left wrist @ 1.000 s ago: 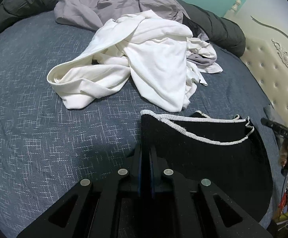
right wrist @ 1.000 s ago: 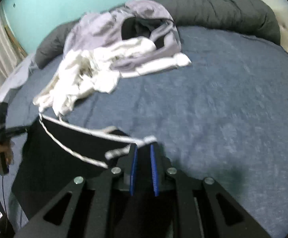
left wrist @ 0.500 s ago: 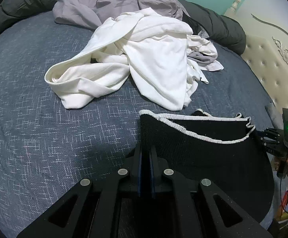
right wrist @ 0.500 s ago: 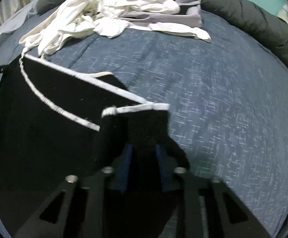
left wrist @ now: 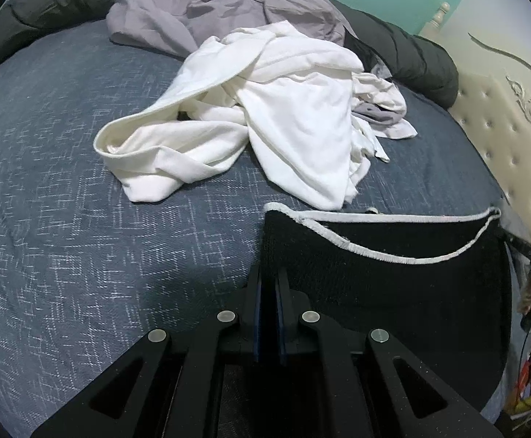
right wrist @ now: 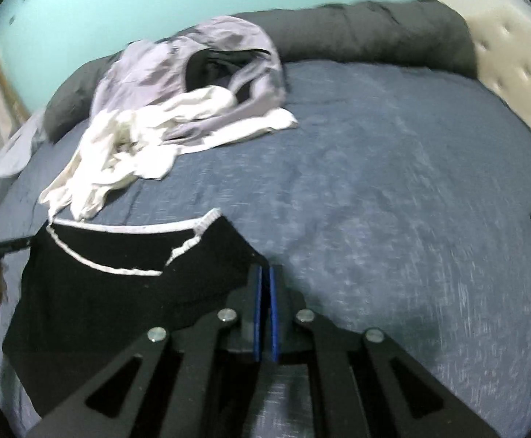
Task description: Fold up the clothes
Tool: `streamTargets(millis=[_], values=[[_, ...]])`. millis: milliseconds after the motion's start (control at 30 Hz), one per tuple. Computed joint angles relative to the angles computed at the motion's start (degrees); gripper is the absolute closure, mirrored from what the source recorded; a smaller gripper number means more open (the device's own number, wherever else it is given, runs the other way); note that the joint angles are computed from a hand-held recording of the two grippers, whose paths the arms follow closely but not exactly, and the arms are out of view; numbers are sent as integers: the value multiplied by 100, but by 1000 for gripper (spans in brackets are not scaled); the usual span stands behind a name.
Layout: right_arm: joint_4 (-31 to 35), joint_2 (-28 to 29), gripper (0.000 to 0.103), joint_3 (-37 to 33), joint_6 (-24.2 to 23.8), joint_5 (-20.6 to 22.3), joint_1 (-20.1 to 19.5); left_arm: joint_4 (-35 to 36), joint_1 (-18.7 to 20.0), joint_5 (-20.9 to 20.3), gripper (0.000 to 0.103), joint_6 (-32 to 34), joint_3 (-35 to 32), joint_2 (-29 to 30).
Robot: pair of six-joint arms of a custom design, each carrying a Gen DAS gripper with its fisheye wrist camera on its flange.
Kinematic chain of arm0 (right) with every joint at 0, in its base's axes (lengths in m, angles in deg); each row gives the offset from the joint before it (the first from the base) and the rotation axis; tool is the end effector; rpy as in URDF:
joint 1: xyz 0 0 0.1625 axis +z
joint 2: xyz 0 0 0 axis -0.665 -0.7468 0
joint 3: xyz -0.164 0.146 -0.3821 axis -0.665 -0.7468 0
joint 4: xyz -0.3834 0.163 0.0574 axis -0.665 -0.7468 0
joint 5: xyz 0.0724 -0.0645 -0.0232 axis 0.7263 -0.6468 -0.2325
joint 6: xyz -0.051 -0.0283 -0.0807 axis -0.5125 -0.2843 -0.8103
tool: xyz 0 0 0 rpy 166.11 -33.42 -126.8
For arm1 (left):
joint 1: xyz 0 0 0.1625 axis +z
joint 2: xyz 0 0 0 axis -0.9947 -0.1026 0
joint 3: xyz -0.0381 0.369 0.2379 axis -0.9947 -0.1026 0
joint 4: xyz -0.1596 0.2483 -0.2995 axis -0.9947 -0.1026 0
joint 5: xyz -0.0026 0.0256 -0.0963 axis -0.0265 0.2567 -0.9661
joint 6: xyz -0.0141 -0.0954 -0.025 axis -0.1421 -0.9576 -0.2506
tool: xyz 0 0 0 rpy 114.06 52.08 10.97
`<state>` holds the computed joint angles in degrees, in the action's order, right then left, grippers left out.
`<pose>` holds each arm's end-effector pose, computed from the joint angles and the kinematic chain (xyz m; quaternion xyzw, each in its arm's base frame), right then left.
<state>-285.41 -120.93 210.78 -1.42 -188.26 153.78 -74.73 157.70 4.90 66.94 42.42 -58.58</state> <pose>0.2111 -0.3422 0.1361 0.0701 -0.9060 0.3008 0.2894 0.0319 -0.4768 0.3252 0.2514 0.9446 -0.1365 0.1610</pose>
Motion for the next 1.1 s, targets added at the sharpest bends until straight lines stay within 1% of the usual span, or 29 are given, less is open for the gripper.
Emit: streamTargets(millis=[67,167,200,233,333,433,467,500,533,567,633,733,833,933,1000,1033,1067,1100], values=[[-65,79,100,62,233,96,-187,-37,-9,47,97,-14,-2,12],[-288,243,100,125,429,228,-410,-61,50,26,97,-43,-74,60],[-344,271,100,140,487,297,-474,-50,88,5,97,-53,-118,88],[-346,274,100,148,512,468,-563,-44,101,-1,97,-38,-137,102],[24,215,99,55,365,608,-539,-58,68,34,94,103,-117,92],[274,102,96,-7,278,720,-515,-149,-11,54,92,182,-55,24],[229,93,93,-17,216,689,-478,-181,-38,29,91,227,-40,-1],[206,102,86,-42,118,624,-423,-218,-73,40,90,279,-23,-24],[195,112,79,-73,13,555,-368,-260,-114,73,85,334,-3,-46],[221,141,68,-122,-48,443,-307,-301,-139,83,77,360,4,-57],[257,185,66,-203,-187,372,-238,-381,-151,83,69,345,-23,-47],[267,272,65,-323,-401,436,-260,-342,-91,-26,63,293,-134,38],[361,447,65,-464,-642,405,-225,-301,-144,93,62,484,-85,132],[475,682,65,-623,-805,185,-181,-346,-212,192,63,709,2,236],[492,797,65,-691,-949,123,-185,-364,-218,212,63,744,20,311],[434,836,65,-696,-998,99,-181,-380,-214,218,68,726,23,347],[354,831,65,-667,-1008,168,-201,-386,-202,193,78,732,19,370],[271,816,65,-629,-1010,261,-227,-391,-193,178,81,755,19,381]])
